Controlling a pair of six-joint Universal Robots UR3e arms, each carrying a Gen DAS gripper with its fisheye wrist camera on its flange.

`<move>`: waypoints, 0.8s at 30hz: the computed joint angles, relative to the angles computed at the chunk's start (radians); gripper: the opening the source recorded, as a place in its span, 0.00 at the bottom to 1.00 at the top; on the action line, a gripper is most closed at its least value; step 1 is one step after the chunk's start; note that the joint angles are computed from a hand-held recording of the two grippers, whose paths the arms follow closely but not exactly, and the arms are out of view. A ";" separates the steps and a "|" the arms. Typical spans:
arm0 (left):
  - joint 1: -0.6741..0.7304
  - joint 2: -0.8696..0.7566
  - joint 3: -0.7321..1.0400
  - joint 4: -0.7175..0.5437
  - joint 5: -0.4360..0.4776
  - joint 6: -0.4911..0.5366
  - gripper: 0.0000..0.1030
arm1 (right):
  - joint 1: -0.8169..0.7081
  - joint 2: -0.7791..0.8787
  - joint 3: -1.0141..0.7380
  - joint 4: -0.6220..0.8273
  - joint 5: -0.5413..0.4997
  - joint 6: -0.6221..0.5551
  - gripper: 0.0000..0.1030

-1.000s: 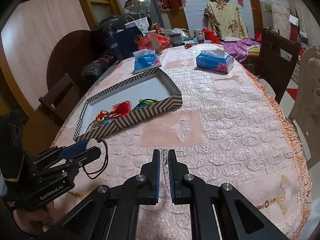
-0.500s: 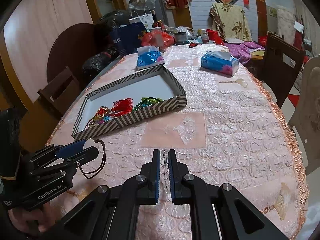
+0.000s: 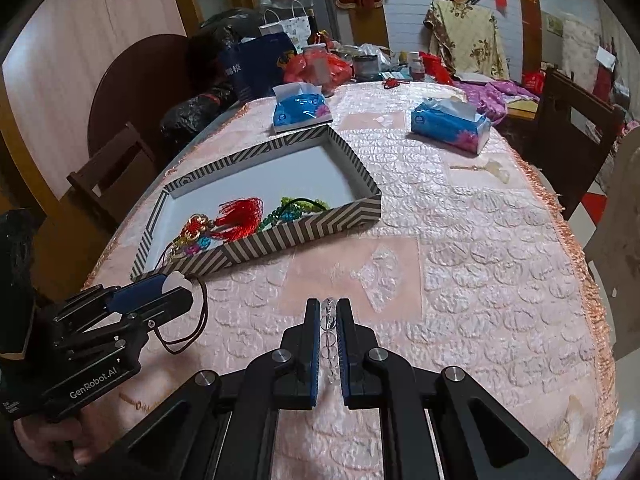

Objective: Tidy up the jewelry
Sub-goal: 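Carry the white hair tie with the left tool while the right tool carries the clear bracelet to the box, then open the left tool dropping the white hair tie into the box while the right tool releases the clear bracelet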

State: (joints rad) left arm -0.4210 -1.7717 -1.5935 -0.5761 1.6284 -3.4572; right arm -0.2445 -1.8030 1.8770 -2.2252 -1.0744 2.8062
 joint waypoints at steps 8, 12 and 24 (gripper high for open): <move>0.129 -0.041 0.076 -0.001 -0.030 0.046 0.33 | 0.079 0.193 -0.171 -0.063 -0.015 0.064 0.07; 0.178 -0.077 0.108 0.000 -0.028 0.051 0.33 | 0.124 0.305 -0.293 -0.083 -0.019 0.101 0.07; 0.247 -0.215 0.143 0.018 0.023 0.045 0.33 | 0.251 0.647 -0.719 -0.073 -0.023 0.227 0.07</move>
State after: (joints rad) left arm -0.1743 -1.9864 -1.4508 -0.5583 1.6516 -3.4120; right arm 0.0070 -1.1560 1.1582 -2.2981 -1.0975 3.0333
